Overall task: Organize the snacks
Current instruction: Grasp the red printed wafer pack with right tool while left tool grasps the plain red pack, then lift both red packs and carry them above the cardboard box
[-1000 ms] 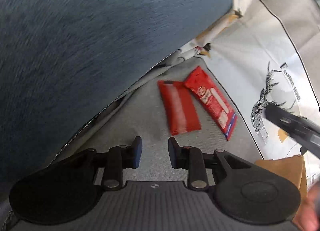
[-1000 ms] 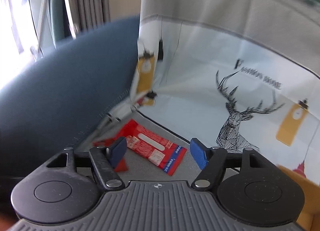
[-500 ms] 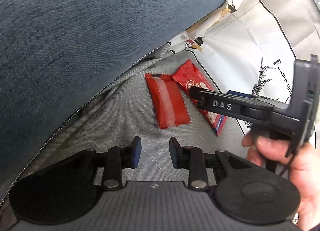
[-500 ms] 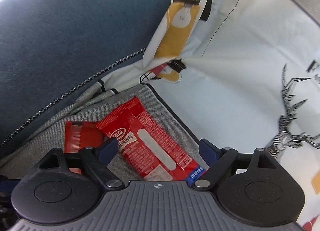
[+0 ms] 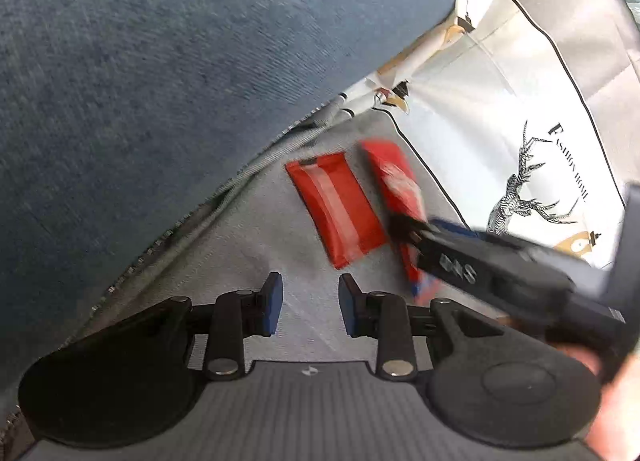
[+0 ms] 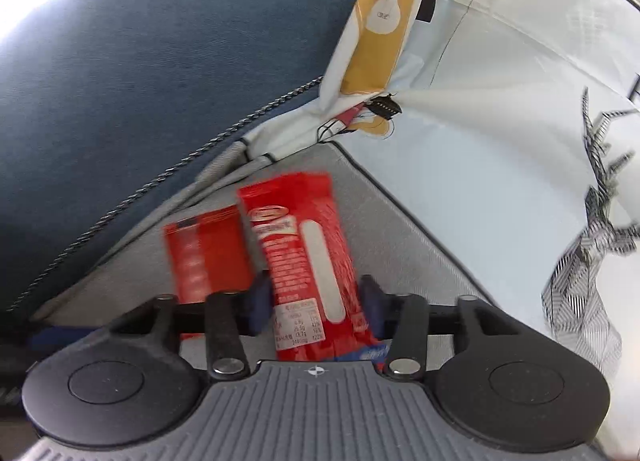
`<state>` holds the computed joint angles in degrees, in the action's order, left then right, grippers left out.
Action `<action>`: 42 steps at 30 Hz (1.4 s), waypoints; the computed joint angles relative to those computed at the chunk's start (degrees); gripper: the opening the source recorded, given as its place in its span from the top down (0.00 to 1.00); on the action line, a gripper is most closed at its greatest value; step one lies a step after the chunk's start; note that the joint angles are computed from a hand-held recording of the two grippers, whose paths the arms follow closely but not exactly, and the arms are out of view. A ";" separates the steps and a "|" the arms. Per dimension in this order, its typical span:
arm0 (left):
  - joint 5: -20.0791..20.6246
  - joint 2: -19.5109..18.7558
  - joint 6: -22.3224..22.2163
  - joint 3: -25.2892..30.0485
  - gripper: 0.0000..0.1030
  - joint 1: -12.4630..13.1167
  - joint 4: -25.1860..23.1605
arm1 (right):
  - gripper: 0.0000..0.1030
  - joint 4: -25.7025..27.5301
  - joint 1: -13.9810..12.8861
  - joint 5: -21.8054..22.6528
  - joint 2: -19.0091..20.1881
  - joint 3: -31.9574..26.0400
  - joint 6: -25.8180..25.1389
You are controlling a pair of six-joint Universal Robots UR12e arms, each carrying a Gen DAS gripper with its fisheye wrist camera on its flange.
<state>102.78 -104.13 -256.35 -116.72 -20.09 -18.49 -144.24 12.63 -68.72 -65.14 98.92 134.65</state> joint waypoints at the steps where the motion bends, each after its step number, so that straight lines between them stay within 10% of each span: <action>1: -0.04 0.09 -0.43 -0.17 0.67 0.08 0.07 | 0.64 -1.44 0.04 -1.28 -0.76 0.98 1.47; 10: 1.40 -0.02 -1.37 -1.95 0.67 0.12 7.07 | 0.65 -13.18 -2.49 -10.14 -10.79 14.23 29.82; 15: 5.23 -1.47 4.01 -1.16 0.59 -1.06 12.23 | 0.65 -19.05 -3.43 -9.68 -15.93 23.78 36.25; 31: 12.68 -8.47 13.50 8.20 0.22 -2.04 -0.72 | 0.49 -38.21 -5.08 -9.37 -18.84 37.48 28.39; 42: 21.65 -12.24 24.83 13.11 0.35 -4.13 -7.87 | 0.41 -36.98 -5.95 -6.79 -17.28 35.97 29.88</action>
